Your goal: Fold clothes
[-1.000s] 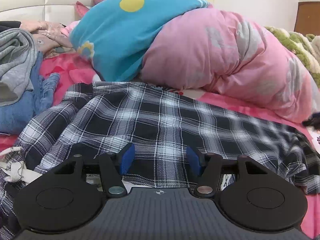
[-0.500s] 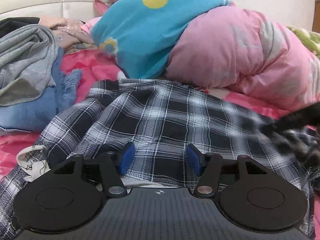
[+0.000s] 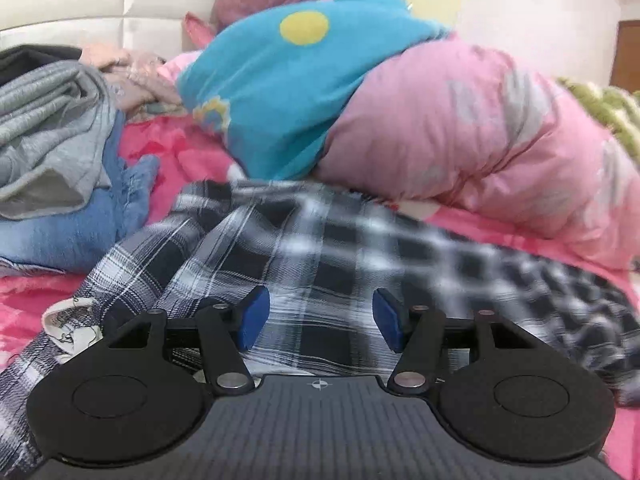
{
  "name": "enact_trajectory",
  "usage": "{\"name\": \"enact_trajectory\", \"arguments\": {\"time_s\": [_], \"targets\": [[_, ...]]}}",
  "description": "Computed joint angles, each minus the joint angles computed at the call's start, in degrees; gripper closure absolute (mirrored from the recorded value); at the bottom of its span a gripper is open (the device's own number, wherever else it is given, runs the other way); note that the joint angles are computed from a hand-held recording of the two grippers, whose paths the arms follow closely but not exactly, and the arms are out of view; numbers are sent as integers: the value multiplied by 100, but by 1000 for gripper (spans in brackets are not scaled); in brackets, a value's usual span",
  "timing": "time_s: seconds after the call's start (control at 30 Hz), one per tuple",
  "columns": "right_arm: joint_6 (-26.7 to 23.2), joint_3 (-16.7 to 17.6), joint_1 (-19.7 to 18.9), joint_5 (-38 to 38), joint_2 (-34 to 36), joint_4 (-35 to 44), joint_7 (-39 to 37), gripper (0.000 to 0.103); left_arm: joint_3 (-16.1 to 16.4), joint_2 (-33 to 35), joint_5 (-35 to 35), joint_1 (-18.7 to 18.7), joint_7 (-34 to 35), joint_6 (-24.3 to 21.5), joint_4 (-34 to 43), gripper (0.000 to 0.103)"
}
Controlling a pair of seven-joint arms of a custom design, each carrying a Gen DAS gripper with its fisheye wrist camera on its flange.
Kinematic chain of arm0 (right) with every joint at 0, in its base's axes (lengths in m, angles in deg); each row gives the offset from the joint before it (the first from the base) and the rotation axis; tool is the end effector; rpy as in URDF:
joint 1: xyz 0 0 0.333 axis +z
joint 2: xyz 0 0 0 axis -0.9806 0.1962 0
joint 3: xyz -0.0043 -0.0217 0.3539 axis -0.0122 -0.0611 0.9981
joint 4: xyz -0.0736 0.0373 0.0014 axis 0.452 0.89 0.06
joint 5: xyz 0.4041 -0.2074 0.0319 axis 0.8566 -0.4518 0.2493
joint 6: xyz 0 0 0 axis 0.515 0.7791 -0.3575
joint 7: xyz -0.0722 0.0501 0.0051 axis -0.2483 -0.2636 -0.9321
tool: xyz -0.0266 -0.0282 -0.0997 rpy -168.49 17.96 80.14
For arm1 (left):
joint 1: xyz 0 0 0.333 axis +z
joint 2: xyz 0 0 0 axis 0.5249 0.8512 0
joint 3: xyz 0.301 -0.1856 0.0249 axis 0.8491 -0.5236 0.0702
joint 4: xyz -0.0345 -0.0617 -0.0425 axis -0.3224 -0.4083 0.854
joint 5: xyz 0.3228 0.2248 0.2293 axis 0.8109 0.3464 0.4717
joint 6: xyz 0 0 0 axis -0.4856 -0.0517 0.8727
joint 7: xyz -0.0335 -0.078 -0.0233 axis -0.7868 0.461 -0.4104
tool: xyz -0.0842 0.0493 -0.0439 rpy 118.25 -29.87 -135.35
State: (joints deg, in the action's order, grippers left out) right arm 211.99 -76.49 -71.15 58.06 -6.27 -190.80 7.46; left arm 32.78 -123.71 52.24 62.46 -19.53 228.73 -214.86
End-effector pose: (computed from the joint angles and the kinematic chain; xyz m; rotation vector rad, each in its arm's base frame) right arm 0.6042 0.0557 0.6111 -1.7011 1.6745 -0.1637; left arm 0.4267 -0.0185 0.4885 -1.9387 1.1052 -0.8433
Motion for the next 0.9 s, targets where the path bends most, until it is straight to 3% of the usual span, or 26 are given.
{"name": "enact_trajectory", "arguments": {"time_s": [0.1,0.17,0.23,0.3,0.37,0.5,0.63,0.7,0.77,0.83,0.9], "targets": [[-453,-390,-516,-1,-775,-541,10,45,105,-183,-69,-320,62,207,-56,46],[-317,-615,-639,-190,-967,-783,140,45,141,-295,-162,-512,137,347,-82,46],[-360,-691,-925,-405,-1171,-1025,204,44,431,-49,-234,-1144,410,352,98,46],[-525,-841,-996,-334,-1249,-1145,46,44,538,249,-328,-1577,604,357,316,46],[-640,-930,-941,-90,-1271,-1225,-239,44,376,610,-336,-1740,796,362,610,46],[-653,-968,-707,438,-1457,-1519,-1139,46,-467,1403,-212,-1279,1000,424,1204,46],[-158,-805,-355,679,-1862,-2009,-2280,47,-1580,1962,173,-285,786,151,1649,46],[243,-638,-270,555,-1997,-2249,-2680,48,-1671,2109,350,-209,657,25,1732,46],[469,-465,-301,236,-2014,-2411,-2751,53,-1566,2105,445,-291,518,72,1700,46],[559,-313,-379,-35,-1917,-2485,-2730,70,-1544,2079,581,-298,362,99,1677,46],[602,-430,-292,39,-1853,-2491,-2715,90,-1619,2035,760,-214,186,107,1665,46]]}}
